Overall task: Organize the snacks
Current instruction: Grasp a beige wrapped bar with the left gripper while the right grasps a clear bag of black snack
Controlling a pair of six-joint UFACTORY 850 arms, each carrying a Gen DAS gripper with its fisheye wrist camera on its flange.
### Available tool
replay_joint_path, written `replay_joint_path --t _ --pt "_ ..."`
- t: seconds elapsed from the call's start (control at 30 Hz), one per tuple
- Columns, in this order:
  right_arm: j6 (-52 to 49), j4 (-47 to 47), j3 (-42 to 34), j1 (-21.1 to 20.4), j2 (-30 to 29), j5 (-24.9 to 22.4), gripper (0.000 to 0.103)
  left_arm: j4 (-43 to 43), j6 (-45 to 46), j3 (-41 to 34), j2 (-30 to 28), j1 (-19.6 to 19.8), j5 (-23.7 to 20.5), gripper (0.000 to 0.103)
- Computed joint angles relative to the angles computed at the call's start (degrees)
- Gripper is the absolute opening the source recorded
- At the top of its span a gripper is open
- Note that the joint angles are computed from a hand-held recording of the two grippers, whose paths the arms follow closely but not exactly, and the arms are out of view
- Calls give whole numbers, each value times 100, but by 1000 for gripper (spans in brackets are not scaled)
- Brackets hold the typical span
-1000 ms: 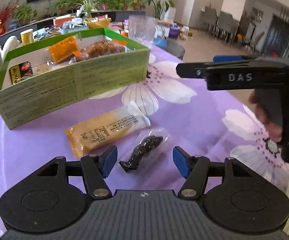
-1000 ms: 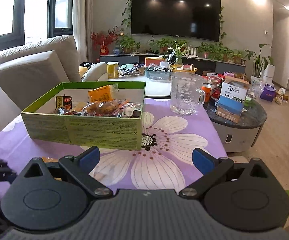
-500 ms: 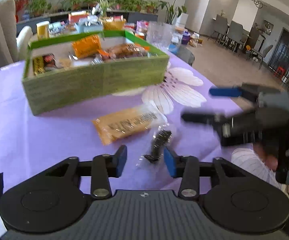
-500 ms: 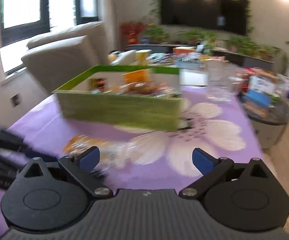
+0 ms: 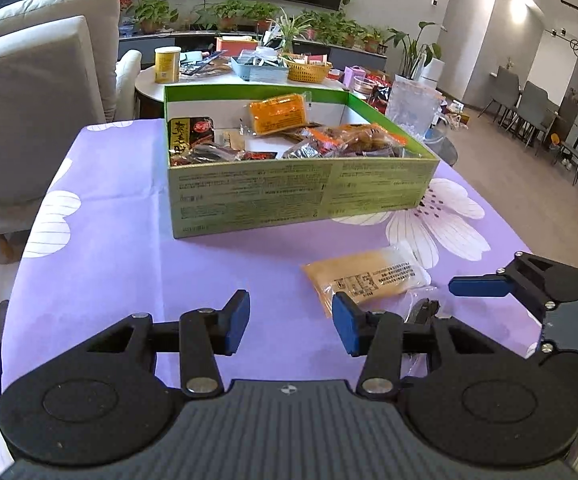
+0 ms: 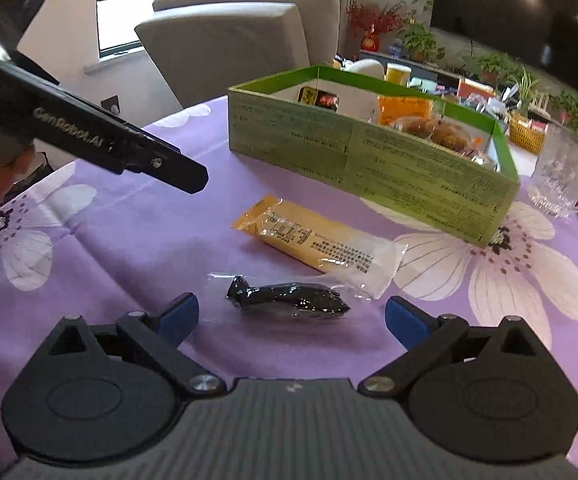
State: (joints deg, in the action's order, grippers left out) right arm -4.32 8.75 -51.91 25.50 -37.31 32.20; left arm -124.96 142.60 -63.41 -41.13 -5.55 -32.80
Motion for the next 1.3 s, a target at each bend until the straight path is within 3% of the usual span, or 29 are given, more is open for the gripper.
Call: replay_joint_path --t 0.37,0.73,0.83,1.0,1.2,1.3 --pt "203 642 -187 189 -182 -15 78 -267 303 -166 -90 -73 91 48" --pt "410 183 -247 69 -171 -133 78 742 286 -751 -333 -245 197 51" --pt "226 332 -116 68 -48 -132 78 1278 52 -849 -398 -253 49 51" --pt "2 736 360 7 302 31 78 3021 -767 -1225 -613 -256 -279 51" --pt "-329 1983 809 -75 646 242 78 3840 -663 -1738 -886 -501 150 52" --pt "-325 2278 906 -96 738 339 78 4807 -1363 -2132 -1099 -564 194 55"
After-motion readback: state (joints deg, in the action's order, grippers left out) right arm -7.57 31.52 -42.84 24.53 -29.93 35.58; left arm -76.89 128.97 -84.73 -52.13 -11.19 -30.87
